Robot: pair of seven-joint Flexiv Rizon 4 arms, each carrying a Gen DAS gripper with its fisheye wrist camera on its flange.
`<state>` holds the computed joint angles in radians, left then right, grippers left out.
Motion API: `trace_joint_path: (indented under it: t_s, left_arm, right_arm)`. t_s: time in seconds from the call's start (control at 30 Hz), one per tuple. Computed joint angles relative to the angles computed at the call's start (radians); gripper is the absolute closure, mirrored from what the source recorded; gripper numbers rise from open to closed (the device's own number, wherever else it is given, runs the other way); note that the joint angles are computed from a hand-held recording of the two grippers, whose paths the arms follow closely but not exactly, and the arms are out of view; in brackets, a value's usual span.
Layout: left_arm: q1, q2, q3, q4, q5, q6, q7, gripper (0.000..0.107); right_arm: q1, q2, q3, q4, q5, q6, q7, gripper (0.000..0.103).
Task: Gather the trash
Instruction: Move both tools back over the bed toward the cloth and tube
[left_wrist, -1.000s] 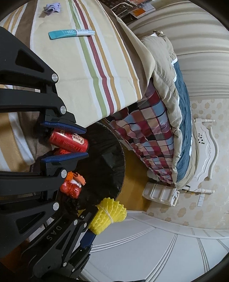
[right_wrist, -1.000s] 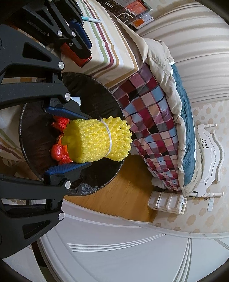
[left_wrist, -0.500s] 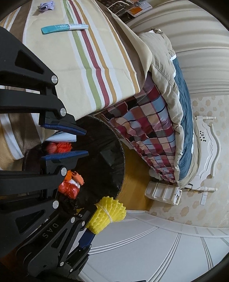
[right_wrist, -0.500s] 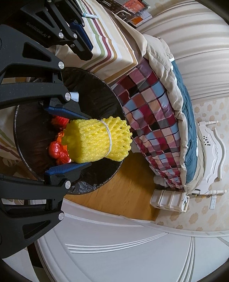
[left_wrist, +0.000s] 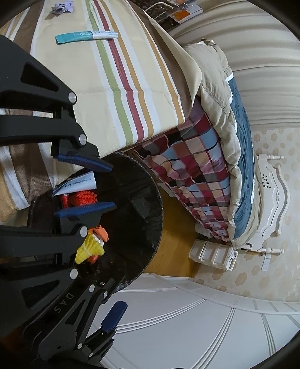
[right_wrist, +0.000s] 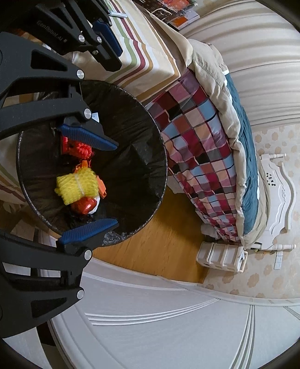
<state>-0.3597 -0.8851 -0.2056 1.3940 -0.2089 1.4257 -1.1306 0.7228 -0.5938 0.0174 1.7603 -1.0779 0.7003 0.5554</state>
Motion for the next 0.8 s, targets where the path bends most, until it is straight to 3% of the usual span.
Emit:
trace_joint_path:
  t_s: [0.17,0.43,0.8]
  left_arm:
    - [0.005,0.006,-0.003,0.011,-0.005,0.014,-0.011,0.055]
    - [0.024,0.038,0.007,0.06,-0.009,0.039,-0.039,0.039]
    - [0.083,0.103,0.046,0.168,-0.005,0.088,-0.095,0.033]
  right_arm:
    - [0.005,0.003,0.004,-0.004,0.007,-0.018,-0.002,0.042]
    - [0.027,-0.002,0.008,-0.033,0.008,-0.047,-0.015,0.036]
    - [0.064,-0.059,-0.003,-0.139,0.003,-0.012,-0.079,0.035]
